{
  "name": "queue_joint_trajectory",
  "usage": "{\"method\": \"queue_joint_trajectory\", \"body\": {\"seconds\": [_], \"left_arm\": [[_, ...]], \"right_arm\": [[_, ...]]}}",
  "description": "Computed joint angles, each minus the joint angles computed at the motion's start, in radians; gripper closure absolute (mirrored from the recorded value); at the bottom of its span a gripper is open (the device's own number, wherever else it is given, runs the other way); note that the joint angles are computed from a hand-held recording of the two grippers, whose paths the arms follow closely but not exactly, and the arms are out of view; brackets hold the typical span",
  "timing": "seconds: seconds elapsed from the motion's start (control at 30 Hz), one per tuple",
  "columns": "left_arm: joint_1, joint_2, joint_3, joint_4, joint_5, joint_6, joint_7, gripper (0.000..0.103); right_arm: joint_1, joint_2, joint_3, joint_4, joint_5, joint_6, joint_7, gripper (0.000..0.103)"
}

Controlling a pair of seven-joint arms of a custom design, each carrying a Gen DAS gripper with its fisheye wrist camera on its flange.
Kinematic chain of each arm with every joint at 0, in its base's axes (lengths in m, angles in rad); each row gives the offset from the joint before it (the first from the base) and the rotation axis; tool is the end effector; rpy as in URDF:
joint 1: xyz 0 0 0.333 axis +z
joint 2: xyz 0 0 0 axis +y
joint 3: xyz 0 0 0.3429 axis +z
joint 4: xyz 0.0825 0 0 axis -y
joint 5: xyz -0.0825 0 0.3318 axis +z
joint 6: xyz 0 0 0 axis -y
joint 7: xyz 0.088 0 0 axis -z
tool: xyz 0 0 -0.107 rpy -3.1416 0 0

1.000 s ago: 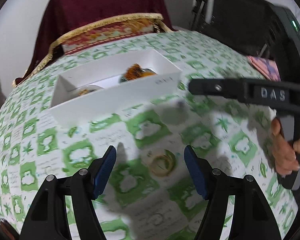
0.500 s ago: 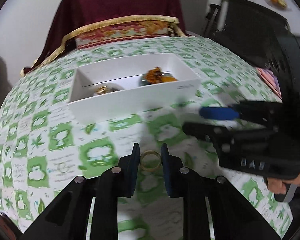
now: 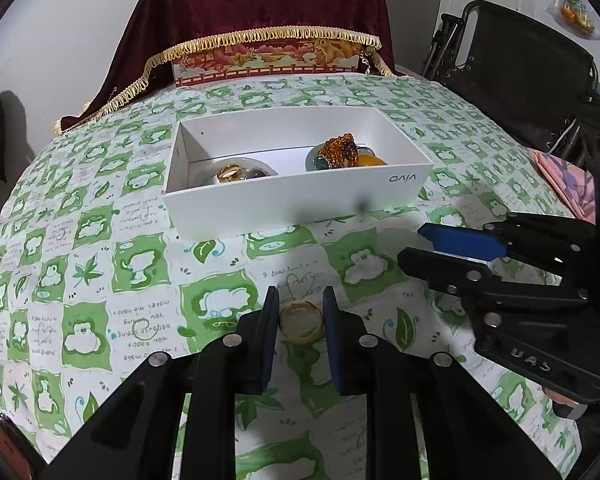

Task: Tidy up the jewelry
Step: 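Grasp a gold ring with the left tool while the right tool grasps the pale jade disc, then carry the gold ring and jade disc over the box and lower them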

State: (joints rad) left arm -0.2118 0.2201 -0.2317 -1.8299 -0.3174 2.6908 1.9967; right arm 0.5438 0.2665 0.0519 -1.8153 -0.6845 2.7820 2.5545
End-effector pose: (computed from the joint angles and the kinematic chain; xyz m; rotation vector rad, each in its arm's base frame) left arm 0.5705 -0.2447 0.5380 -1.2728 2.4320 -0.9193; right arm 0.5085 0.3744 0.5184 -1.8427 1.5614 -0.5545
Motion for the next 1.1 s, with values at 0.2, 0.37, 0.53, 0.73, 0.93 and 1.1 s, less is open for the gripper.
{"method": "queue_joint_trajectory", "body": {"seconds": [0.2, 0.37, 0.53, 0.73, 0.93, 1.1], "left_arm": [[0.002, -0.003, 0.000, -0.003, -0.013, 0.010, -0.002, 0.081], [0.000, -0.004, 0.002, -0.004, -0.009, 0.015, -0.012, 0.081], [0.005, -0.013, -0.002, -0.016, -0.024, 0.042, -0.005, 0.081], [0.005, -0.029, -0.005, -0.036, -0.038, 0.095, -0.003, 0.081], [0.004, -0.049, -0.012, -0.060, -0.059, 0.175, 0.016, 0.081], [-0.002, -0.047, -0.011, -0.040, -0.049, 0.211, 0.014, 0.081]], "right_arm": [[0.026, -0.011, -0.017, 0.003, -0.100, 0.003, 0.057, 0.079], [0.024, -0.017, -0.019, -0.003, -0.128, 0.007, 0.091, 0.079], [0.037, -0.027, -0.028, -0.003, -0.217, -0.002, 0.171, 0.079], [0.030, -0.053, -0.032, -0.013, -0.342, 0.013, 0.307, 0.079], [0.009, -0.081, -0.020, -0.022, -0.453, 0.021, 0.429, 0.079], [0.013, -0.092, -0.003, -0.005, -0.565, -0.041, 0.503, 0.079]]}}
